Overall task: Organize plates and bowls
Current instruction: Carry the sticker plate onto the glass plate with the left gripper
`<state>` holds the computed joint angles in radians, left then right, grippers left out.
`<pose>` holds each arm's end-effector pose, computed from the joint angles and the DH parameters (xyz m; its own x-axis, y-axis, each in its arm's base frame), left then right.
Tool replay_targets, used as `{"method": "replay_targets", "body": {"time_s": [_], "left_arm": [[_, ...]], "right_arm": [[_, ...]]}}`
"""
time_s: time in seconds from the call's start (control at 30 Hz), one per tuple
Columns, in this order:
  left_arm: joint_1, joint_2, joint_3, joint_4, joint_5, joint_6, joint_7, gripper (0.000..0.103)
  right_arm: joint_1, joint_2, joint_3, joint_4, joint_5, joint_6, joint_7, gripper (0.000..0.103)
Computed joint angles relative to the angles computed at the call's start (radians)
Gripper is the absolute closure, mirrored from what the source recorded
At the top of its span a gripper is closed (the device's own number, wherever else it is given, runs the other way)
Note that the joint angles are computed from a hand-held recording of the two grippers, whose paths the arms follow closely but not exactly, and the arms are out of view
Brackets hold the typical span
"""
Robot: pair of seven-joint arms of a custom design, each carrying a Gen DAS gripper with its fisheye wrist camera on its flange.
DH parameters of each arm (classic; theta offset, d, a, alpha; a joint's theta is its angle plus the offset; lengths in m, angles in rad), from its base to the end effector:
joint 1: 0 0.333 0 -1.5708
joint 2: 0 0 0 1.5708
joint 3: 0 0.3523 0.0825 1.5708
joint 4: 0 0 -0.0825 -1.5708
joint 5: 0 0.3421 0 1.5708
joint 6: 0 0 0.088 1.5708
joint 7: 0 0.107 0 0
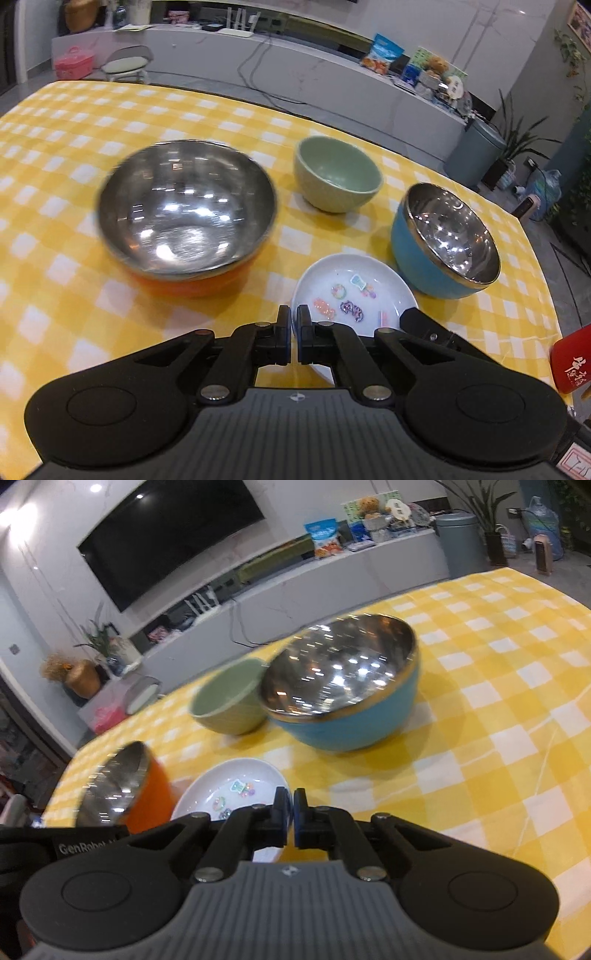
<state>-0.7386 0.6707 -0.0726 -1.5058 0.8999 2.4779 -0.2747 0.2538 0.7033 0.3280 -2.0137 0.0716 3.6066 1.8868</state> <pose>0.5075 -0.5203 0.3547 0.3173 -0.9162 0.2447 -0.7167 -0.4007 -0.5709 0.5648 0.3146 0.2879 0.1952 -0.8644 -0.4633 -0.7379 0.1817 -0.6500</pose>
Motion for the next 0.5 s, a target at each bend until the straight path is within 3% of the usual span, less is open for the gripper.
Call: {"method": "replay_targets", "body": {"time_s": [0.23, 0.4, 0.5], "left_arm": [[-0.011, -0.14, -0.031, -0.153, 0.021, -0.086, -0.075, 0.1], [0.016, -0.236, -0.076, -0.288, 0.049, -0.084, -0.182, 0.1], [0.036, -0.272, -0.101, -0.344, 0.066, -0.079, -0.229, 0.101]], "right_arm": [[-0.187, -0.003, 0.207, -0.055, -0.197, -0.034, 0.074, 0.103], [-0.288, 0.008, 0.323, -0.103, -0.325, -0.056, 0.117, 0.103], [-0.32, 0.01, 0.364, -0.134, -0.37, -0.051, 0.135, 0.102]]}}
